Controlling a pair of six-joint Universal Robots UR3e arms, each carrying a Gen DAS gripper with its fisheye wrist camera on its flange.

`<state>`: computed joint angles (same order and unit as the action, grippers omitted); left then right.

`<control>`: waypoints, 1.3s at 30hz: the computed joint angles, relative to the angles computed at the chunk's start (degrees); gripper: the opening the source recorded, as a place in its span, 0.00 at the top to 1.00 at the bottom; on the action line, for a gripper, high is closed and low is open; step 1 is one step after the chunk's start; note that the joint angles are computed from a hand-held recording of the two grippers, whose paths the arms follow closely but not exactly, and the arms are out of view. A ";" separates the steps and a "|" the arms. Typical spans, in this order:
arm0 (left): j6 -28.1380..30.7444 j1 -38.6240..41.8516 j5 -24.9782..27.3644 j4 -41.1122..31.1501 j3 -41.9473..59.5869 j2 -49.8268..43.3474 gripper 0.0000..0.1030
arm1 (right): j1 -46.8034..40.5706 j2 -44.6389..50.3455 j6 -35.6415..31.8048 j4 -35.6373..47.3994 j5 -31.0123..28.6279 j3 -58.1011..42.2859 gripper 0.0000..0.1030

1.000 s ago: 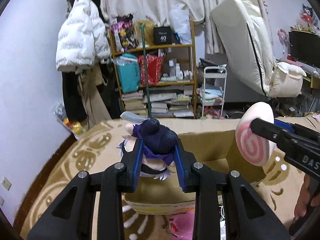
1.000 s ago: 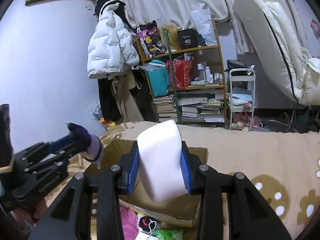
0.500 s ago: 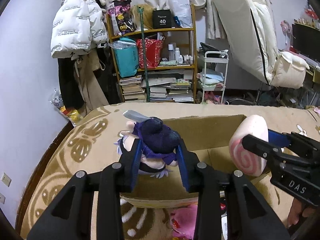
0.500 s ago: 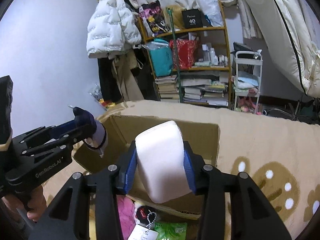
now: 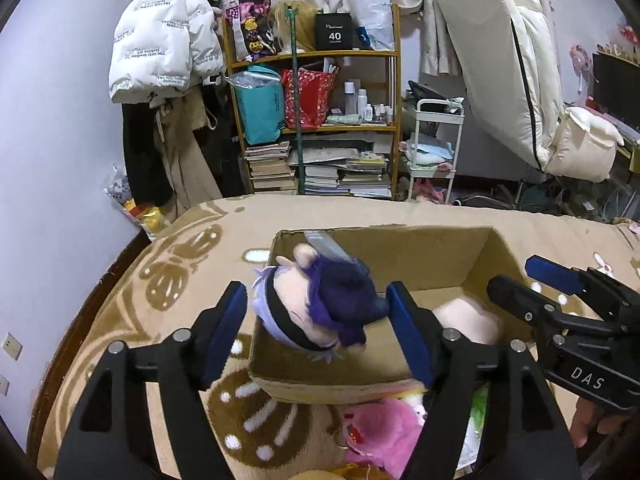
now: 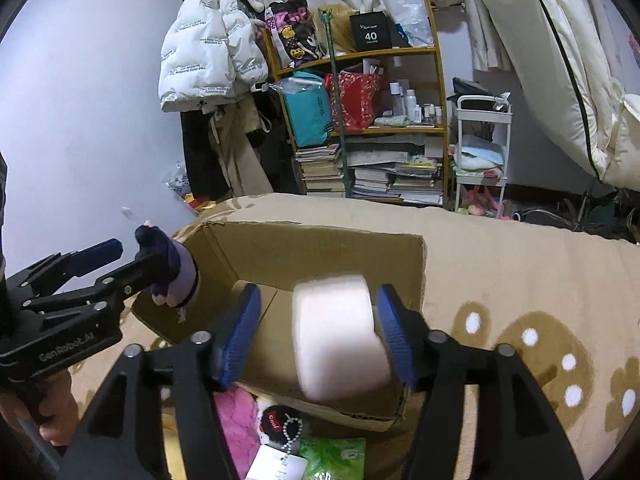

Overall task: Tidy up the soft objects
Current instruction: 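Open both tools to drop the doll and pink roll into the box, then grasp the yellow dog plush with the left tool while the right tool grasps the black tissue pack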

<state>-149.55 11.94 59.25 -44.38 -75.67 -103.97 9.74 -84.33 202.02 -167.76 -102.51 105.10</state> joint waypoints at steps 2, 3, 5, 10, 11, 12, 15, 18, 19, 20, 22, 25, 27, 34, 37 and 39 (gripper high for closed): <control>-0.37 0.42 -0.29 1.41 -1.43 1.05 0.24 | 0.16 -0.58 0.23 -0.09 -0.11 0.45 0.29; -0.31 0.70 -0.72 1.75 -2.08 1.55 0.22 | 0.29 -0.72 0.27 -0.10 -0.36 0.51 0.26; -0.35 1.06 -1.40 1.08 -2.20 2.17 0.19 | 0.72 -1.11 0.48 -0.39 -1.21 0.89 0.17; -0.15 1.79 -1.13 -0.68 -2.66 3.57 0.13 | 0.98 -2.89 0.92 -0.07 -1.43 1.69 0.08; 0.08 1.98 -0.88 -1.33 -2.79 4.04 0.13 | 1.17 -3.28 0.94 0.00 -1.65 1.98 0.06; 0.24 2.17 -0.66 -1.59 -3.18 4.60 0.11 | 1.29 -3.72 0.97 0.34 -1.72 2.20 0.05; 0.51 3.15 -0.03 -0.11 -5.66 6.78 0.02 | 1.56 -4.61 1.17 0.83 -1.66 2.84 0.02; 1.22 4.21 0.65 -1.27 -7.12 8.52 0.02 | 2.41 -5.68 1.92 1.45 -2.27 3.70 0.00; 1.38 4.49 0.92 -2.32 -7.15 8.90 0.02 | 2.65 -6.13 2.14 2.16 -2.31 3.72 0.00; 1.51 4.78 1.21 -3.36 -7.20 9.31 0.02 | 2.95 -6.47 2.31 2.89 -2.51 3.62 0.00; 2.07 5.28 1.54 -5.66 -6.82 10.10 0.02 | 3.90 -7.61 2.49 4.20 -3.10 3.92 0.00; 3.40 5.92 2.54 -7.61 -7.27 11.63 0.02 | 5.62 -9.14 2.86 6.37 -4.38 4.27 0.00; 4.17 5.68 4.88 -9.31 -7.09 12.31 0.02 | 6.63 -10.07 3.75 7.48 -5.16 4.62 0.00; 8.26 7.74 6.44 -15.26 -10.08 16.37 0.02 | 7.51 -12.43 9.70 14.54 -3.31 4.78 0.00; 10.08 8.40 7.00 -17.24 -11.88 18.95 0.02 | 7.01 -13.38 11.47 19.31 -1.00 4.41 0.00; 11.03 8.42 8.41 -18.12 -12.93 20.18 0.02 | 7.22 -13.93 12.61 21.15 -0.75 4.60 0.00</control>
